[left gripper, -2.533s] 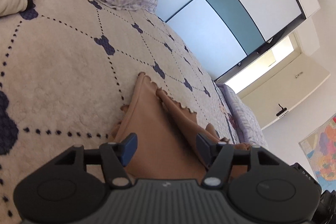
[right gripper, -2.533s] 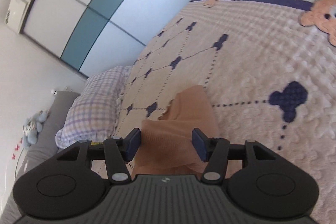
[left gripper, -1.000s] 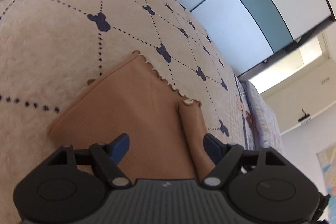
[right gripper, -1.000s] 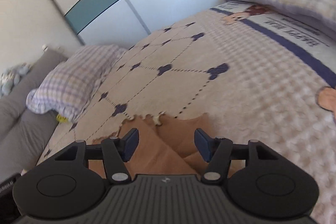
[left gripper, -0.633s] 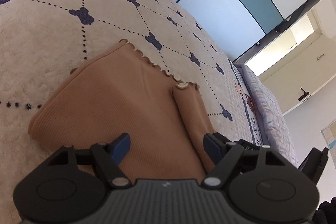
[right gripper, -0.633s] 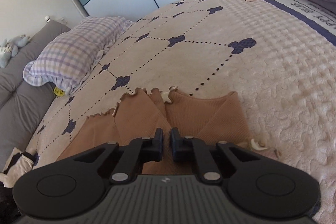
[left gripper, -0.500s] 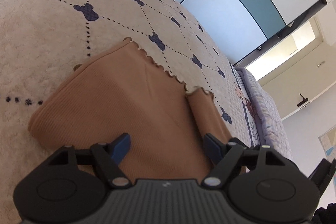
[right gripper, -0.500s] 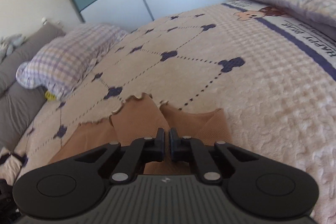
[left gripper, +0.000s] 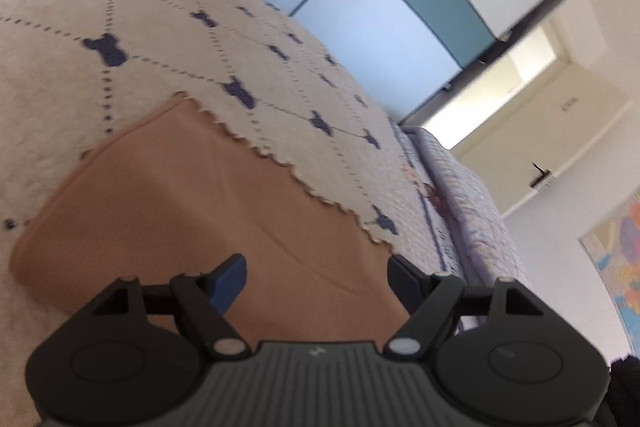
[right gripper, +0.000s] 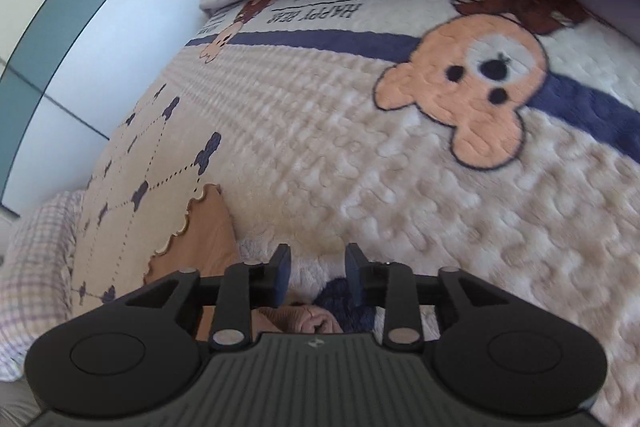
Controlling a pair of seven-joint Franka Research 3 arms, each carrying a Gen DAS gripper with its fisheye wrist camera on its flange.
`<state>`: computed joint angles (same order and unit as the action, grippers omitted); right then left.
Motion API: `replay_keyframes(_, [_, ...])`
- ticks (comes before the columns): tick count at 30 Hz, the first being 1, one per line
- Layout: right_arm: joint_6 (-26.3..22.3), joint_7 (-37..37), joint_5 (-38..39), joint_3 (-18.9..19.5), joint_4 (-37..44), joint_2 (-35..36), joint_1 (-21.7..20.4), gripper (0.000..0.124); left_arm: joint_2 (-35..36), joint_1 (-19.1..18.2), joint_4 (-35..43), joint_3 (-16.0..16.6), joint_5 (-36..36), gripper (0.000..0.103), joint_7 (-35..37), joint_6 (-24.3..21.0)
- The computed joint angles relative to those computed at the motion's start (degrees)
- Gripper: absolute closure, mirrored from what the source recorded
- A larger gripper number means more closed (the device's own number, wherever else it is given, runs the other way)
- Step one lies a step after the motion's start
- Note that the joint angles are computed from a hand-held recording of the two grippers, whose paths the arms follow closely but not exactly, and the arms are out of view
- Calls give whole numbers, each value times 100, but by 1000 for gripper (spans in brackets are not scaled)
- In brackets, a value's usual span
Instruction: Fold clothes
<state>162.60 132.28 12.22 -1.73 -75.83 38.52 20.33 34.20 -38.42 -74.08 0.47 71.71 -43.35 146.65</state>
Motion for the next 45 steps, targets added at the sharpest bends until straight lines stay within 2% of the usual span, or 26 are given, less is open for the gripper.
replay_keyframes(3, [982, -803, 749, 634, -1236, -755, -358, 77, 566, 53, 800, -110, -185, 24, 661, 362])
replay_keyframes(6, [1366, -1780, 800, 1310, -1292, -750, -741, 76, 1156, 251, 1431, -488, -1186, 24, 1864, 336])
replay_keyframes(7, [1578, -2150, 812, 1501, -1263, -715, -830, 79, 1201, 265, 1402, -480, -1307, 25, 1964, 419])
replay_keyframes(9, [1938, -2915, 755, 2072, -1169, -593, -1159, 79, 1145, 165, 1205, -186, -1169, 25, 1777, 766])
replay_keyframes(10, [1879, -3494, 968, 2336, -1015, -480, -1288, 79, 1114, 152, 1140, -92, -1203, 24, 1680, 909])
replay_keyframes(11, [1683, -3671, 890, 2400, -855, -384, -1311, 79, 1082, 112, 1080, 38, -1213, 24, 1482, 1049])
replay_keyframes(14, [116, -3178, 375, 1792, -196, -106, -965, 87, 1032, -48, 964, 387, -1205, 24, 1120, 1336])
replay_keyframes(15, [-98, -3097, 588, 1518, -180, -131, -812, 95, 1043, -70, 980, 416, -1243, 24, 1188, 1348])
replay_keyframes(16, [-268, -2944, 659, 1369, -186, -142, -754, 122, 1081, -76, 1052, 395, -1320, 24, 1387, 1291])
replay_keyframes(19, [-800, -2509, 837, 931, -139, -138, -578, 124, 1273, -65, 1406, 210, -1712, 24, 2304, 906])
replay_keyframes(24, [-908, -2074, 464, 418, -384, -407, -127, 124, 1783, -167, 2247, 138, -2302, 18, 3716, 366])
replay_keyframes(25, [-805, -1893, 620, 448, -548, -526, -170, 123, 1804, -193, 2272, 182, -2355, 18, 3799, 391])
replay_keyframes(27, [-368, -1558, 1083, 563, -1122, -876, -307, 102, 1837, -209, 2325, 221, -2474, 18, 3984, 431])
replay_keyframes(28, [-269, -1311, 1143, 500, -1355, -1012, -275, 78, 1825, -208, 2319, 234, -2532, 19, 4053, 447])
replay_keyframes(29, [-191, -1072, 1197, 451, -1565, -1130, -254, 64, 1790, -223, 2287, 282, -2561, 21, 4030, 468])
replay_keyframes(30, [-125, -951, 1324, 554, -1716, -1185, -356, 64, 1689, -271, 2134, 429, -2482, 24, 3773, 613])
replay_keyframes(33, [369, -1717, 2937, 1562, -1862, -1075, -1151, 60, 1336, -618, 1499, 1275, -1621, 24, 1977, 1421])
replay_keyframes(34, [508, -2120, 3411, 1868, -1802, -984, -1368, 57, 1334, -647, 1434, 1407, -1336, 24, 1373, 1636])
replay_keyframes(35, [620, -2405, 3738, 2030, -1733, -900, -1461, 55, 1415, -566, 1463, 1339, -1374, 24, 1172, 1757])
replay_keyframes(37, [786, -2452, 3933, 1956, -1608, -783, -1307, 55, 1650, -345, 1644, 967, -1674, 31, 1389, 1645])
replay_keyframes(38, [923, -2450, 3936, 1891, -1589, -762, -1190, 55, 1711, -406, 1703, 1049, -1575, 35, 1408, 1590])
replay_keyframes(40, [1185, -2503, 3946, 1886, -1535, -704, -1056, 53, 1797, -351, 1863, 944, -1637, 34, 1625, 1515])
replay_keyframes(41, [1301, -2737, 4095, 2126, -1471, -620, -1171, 53, 1794, -358, 1879, 962, -1666, 33, 1516, 1514])
replay_keyframes(43, [1429, -3248, 4463, 2575, -1297, -419, -1386, 53, 1702, -490, 1750, 1254, -1463, 34, 853, 1678])
replay_keyframes(44, [1433, -3285, 4515, 2500, -1234, -382, -1280, 57, 1644, -572, 1670, 1424, -1284, 34, 476, 1753])
replay_keyframes(45, [1457, -2921, 4183, 2225, -1266, -415, -1056, 61, 1583, -676, 1590, 1612, -1034, 34, 118, 1781])
